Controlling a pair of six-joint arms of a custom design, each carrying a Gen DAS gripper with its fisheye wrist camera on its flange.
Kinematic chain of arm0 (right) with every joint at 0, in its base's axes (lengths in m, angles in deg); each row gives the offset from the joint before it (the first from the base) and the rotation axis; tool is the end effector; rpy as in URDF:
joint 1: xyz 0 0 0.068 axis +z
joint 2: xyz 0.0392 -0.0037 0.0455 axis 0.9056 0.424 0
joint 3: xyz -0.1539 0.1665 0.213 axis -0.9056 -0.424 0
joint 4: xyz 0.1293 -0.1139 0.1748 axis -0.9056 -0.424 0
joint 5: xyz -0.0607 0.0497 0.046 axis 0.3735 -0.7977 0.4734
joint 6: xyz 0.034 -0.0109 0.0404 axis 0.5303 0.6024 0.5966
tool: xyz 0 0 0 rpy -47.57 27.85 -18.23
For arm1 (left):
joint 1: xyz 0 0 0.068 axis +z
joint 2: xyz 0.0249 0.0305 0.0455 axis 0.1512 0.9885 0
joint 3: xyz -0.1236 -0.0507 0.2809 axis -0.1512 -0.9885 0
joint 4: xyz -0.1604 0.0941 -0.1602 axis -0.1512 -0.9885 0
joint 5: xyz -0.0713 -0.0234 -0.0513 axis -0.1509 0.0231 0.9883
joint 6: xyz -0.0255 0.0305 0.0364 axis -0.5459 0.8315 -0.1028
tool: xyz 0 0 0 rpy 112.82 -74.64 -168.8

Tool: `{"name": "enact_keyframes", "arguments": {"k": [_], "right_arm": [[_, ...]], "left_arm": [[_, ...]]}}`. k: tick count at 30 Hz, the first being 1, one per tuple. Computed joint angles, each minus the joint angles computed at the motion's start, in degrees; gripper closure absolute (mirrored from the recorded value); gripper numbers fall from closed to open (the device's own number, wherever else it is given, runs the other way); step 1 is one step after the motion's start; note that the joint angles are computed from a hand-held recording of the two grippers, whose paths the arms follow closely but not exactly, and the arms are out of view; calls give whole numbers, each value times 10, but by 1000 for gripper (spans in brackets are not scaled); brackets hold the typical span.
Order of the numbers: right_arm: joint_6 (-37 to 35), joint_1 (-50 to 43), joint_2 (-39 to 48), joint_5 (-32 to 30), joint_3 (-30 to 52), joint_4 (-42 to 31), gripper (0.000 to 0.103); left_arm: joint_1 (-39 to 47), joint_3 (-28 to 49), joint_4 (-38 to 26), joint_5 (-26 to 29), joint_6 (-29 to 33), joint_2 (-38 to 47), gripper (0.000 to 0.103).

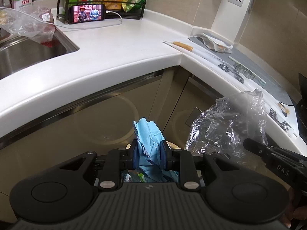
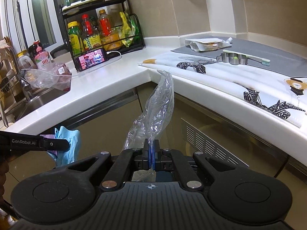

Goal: Collect trash
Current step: 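Carry the held wrap and glove down toward the blue bin with both grippers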

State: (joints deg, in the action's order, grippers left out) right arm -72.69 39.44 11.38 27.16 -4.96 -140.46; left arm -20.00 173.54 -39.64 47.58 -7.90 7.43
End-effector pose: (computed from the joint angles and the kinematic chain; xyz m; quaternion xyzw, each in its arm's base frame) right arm 0.1272 -0.0469 0.4213 0.1140 0.8828 0.0562 0.4522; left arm 0.1989 -0.1088 0.4437 0.1050 0.9171 -0.1442 0.3566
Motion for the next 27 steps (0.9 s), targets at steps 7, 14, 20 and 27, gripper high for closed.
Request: {"name": "enact_keyframes", "arguments": {"k": [7, 14, 20, 27], "right_arm": [[-2, 24, 16, 31, -28, 25, 101], [-2, 59, 49, 81, -62, 50, 101], [-8, 74, 78, 102, -92, 71, 101], [-16, 78, 119, 108, -118, 96, 101]], "left_arm": [[6, -26, 33, 6, -9, 20, 78], [10, -29, 48, 17, -13, 74, 78], [-9, -43, 77, 15, -6, 116, 78], [-22, -44, 97, 18, 3, 169, 78]]}}
